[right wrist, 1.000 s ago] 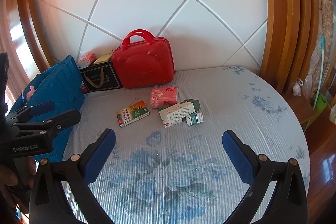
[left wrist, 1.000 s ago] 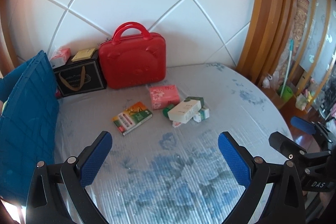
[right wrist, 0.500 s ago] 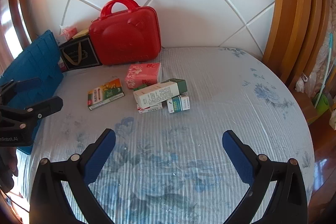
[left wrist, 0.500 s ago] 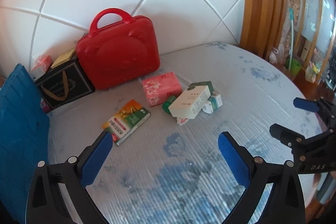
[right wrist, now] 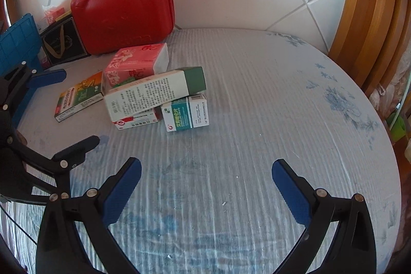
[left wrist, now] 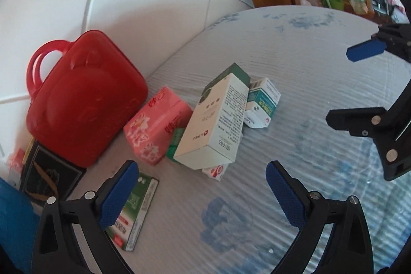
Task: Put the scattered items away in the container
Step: 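Grasp the tall white-and-green medicine box with the left tool, then grasp the teal-striped barcode box with the right tool while the left tool holds its box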
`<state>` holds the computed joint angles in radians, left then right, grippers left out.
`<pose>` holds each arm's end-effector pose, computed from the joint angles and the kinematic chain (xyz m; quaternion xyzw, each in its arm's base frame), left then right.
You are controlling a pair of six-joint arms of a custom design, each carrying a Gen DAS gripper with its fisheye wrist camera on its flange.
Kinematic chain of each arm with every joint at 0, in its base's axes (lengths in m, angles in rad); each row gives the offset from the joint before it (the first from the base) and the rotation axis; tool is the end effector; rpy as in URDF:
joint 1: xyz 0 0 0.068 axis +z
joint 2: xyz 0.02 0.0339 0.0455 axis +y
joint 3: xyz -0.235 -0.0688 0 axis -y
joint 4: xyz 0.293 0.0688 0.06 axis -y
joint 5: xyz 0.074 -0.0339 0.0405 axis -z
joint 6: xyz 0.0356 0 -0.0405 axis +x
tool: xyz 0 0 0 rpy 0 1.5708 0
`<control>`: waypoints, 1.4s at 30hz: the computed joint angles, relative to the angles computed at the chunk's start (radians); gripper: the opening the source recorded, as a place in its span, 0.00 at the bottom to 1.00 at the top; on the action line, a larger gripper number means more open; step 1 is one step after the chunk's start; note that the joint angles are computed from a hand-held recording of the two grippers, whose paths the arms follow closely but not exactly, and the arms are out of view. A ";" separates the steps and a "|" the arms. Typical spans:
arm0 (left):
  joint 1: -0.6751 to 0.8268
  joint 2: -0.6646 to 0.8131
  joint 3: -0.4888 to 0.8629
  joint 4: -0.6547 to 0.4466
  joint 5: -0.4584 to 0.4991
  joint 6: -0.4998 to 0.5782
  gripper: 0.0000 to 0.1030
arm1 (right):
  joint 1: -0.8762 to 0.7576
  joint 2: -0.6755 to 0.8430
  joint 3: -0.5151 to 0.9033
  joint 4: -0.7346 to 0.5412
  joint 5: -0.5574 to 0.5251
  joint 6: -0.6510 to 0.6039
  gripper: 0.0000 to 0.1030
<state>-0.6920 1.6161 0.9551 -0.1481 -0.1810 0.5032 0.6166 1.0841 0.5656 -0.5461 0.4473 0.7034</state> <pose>0.2921 -0.2337 0.1369 0.4924 0.7832 0.0486 0.3764 0.2094 0.1295 0.1353 0.0964 0.9407 -0.0199 0.3245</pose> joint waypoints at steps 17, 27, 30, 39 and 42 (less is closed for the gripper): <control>-0.005 0.193 0.110 0.121 0.011 0.149 0.36 | -0.066 0.119 -0.011 0.170 -0.050 -0.044 1.00; 0.033 0.029 0.025 0.108 0.062 0.119 0.33 | -0.098 0.293 0.073 0.266 -0.070 -0.112 1.00; 0.040 -0.014 0.004 0.099 0.073 0.108 0.33 | -0.105 0.342 0.103 0.282 -0.070 -0.133 1.00; 0.054 -0.133 -0.072 0.081 0.091 0.073 0.33 | -0.136 0.458 0.179 0.311 -0.081 -0.164 1.00; 0.058 -0.161 -0.092 0.072 0.092 0.062 0.32 | -0.141 0.481 0.194 0.313 -0.083 -0.160 1.00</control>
<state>-0.6343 1.4554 0.8626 -0.0758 -0.0885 0.5653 0.4760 1.5647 0.7594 -0.2333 0.3644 0.5436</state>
